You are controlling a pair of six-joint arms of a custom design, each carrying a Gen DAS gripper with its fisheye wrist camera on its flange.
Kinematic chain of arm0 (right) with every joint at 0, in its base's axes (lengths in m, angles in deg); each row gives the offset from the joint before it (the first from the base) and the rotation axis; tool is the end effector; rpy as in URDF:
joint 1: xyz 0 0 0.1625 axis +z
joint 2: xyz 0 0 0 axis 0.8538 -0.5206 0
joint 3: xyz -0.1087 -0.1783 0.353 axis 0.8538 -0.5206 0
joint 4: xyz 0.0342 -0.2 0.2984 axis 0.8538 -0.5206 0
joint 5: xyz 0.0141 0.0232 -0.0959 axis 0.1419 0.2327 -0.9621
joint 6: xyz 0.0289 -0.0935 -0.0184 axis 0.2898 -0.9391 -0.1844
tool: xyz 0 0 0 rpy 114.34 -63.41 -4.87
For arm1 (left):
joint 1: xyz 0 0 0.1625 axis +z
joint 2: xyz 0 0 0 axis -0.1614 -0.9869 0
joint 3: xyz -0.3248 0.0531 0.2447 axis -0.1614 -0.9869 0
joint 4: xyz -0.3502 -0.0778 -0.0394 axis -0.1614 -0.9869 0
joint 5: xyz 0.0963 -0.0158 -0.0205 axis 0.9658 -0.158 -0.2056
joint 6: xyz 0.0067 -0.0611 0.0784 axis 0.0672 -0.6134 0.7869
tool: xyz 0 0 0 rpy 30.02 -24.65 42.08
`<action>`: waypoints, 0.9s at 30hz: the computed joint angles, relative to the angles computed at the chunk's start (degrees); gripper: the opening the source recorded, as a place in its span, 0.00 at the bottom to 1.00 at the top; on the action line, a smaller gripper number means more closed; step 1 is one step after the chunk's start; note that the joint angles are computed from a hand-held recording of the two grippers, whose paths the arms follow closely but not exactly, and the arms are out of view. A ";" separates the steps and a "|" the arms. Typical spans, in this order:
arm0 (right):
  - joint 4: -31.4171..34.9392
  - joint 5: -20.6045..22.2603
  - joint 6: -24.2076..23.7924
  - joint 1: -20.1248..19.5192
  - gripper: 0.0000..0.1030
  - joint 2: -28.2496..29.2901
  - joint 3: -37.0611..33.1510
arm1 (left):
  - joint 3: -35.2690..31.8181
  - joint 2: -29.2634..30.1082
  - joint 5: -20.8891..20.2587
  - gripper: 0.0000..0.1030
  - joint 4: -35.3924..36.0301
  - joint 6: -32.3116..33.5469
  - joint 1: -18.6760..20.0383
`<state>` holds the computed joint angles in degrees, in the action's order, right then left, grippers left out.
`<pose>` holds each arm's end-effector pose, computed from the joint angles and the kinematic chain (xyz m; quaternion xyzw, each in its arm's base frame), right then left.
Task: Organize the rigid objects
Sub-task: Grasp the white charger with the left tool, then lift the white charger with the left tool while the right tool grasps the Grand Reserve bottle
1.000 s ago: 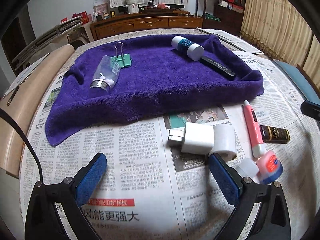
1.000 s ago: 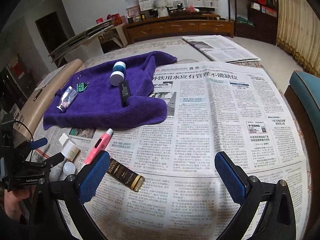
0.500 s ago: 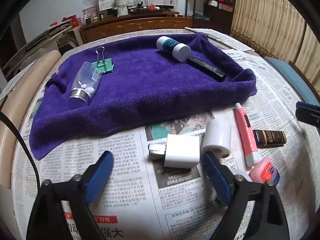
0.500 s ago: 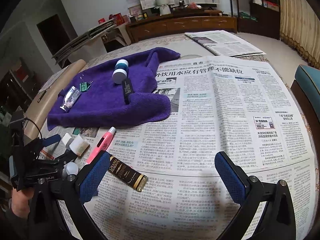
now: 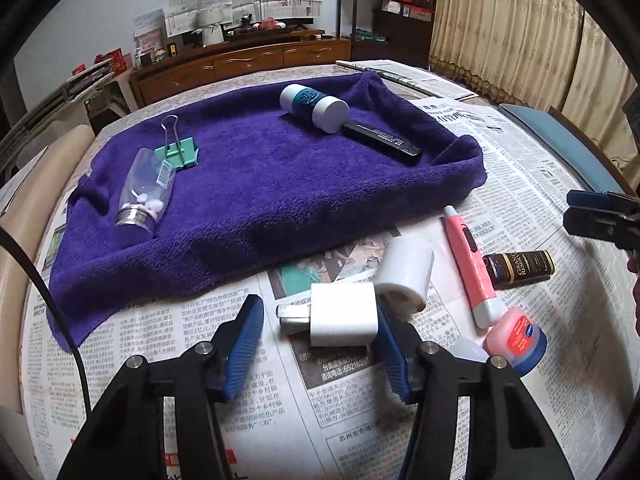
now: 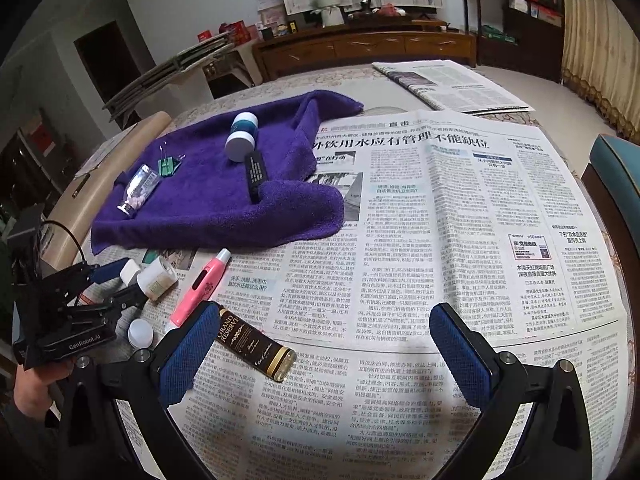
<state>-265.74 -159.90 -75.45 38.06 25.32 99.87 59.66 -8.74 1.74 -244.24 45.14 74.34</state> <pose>0.1601 -0.6133 0.0794 0.1595 -0.9163 0.2580 0.2615 -0.0725 -0.6181 0.1426 0.2645 0.8863 -0.2273 0.3047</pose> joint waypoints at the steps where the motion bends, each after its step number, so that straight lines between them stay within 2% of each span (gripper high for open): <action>1: 0.07 -0.02 -0.16 0.07 1.00 0.05 0.03 | -0.05 -0.06 -0.15 0.48 0.33 -0.05 -0.04; 3: -0.10 0.05 -0.83 0.23 1.00 0.09 0.19 | 0.13 -0.14 -0.22 0.40 0.35 0.06 -0.20; 11: -0.78 -1.42 -3.71 0.53 1.00 0.21 0.53 | 1.81 -0.60 0.35 0.40 -1.74 -0.83 -0.47; 17: 1.32 -0.05 -6.72 0.18 1.00 0.13 0.63 | 3.73 -1.70 0.36 0.40 -3.29 -2.87 -0.39; 24: 1.32 0.14 -13.21 1.15 1.00 2.40 0.13 | 5.42 -3.25 -0.71 0.40 -3.54 -4.00 -0.08; 27: 1.84 -1.11 -15.80 1.81 1.00 4.28 -1.24 | 5.87 -3.86 -1.10 0.40 -3.60 -4.30 0.26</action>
